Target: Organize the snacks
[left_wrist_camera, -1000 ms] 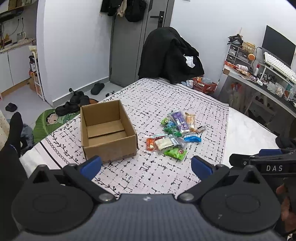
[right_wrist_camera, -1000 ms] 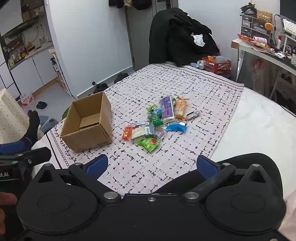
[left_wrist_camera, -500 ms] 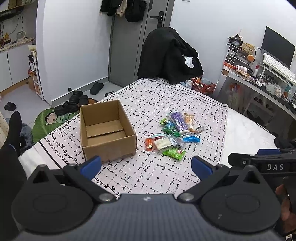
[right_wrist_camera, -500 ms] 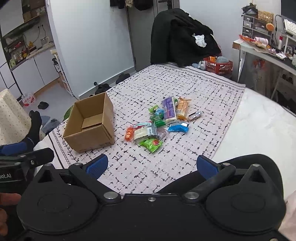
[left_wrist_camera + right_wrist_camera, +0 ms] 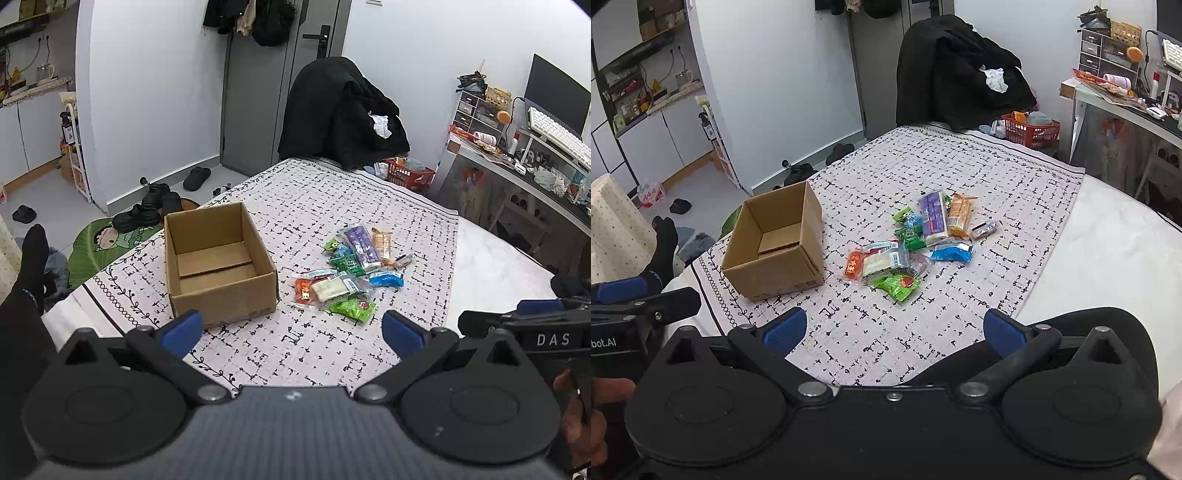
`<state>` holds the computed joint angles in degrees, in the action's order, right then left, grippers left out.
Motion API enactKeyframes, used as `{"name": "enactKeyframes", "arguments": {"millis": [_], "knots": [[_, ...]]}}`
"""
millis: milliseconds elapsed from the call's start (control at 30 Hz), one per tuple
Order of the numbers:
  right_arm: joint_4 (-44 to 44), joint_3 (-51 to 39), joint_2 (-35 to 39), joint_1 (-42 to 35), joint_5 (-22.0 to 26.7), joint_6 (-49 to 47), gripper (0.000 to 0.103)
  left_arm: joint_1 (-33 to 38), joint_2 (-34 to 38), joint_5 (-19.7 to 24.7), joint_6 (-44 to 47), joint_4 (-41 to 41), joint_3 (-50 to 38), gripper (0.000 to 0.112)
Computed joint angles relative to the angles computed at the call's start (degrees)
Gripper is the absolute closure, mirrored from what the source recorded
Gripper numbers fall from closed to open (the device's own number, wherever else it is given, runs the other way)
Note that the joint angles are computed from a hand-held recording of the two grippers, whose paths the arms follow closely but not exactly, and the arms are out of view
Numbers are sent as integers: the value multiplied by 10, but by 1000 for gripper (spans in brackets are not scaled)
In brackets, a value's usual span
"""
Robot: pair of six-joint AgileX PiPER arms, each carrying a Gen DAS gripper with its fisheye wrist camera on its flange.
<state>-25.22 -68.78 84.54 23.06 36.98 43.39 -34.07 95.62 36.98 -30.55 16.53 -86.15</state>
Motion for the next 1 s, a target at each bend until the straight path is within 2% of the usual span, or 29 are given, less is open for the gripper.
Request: {"name": "enactKeyframes", "arguments": {"millis": [333, 733, 833, 933, 1000], "knots": [[22, -7, 3, 0, -2, -23, 0, 1, 5, 5, 5, -9, -9, 9], [86, -22, 27, -27, -8, -88, 0, 2, 48, 21, 13, -18, -54, 9], [106, -14, 25, -41, -31, -103, 0, 3, 61, 27, 11, -21, -67, 9], [164, -8, 23, -65, -51, -160, 0, 5, 75, 30, 10, -25, -80, 9], [164, -8, 25, -70, -60, -169, 0, 5, 84, 33, 4, -22, -90, 9]]}}
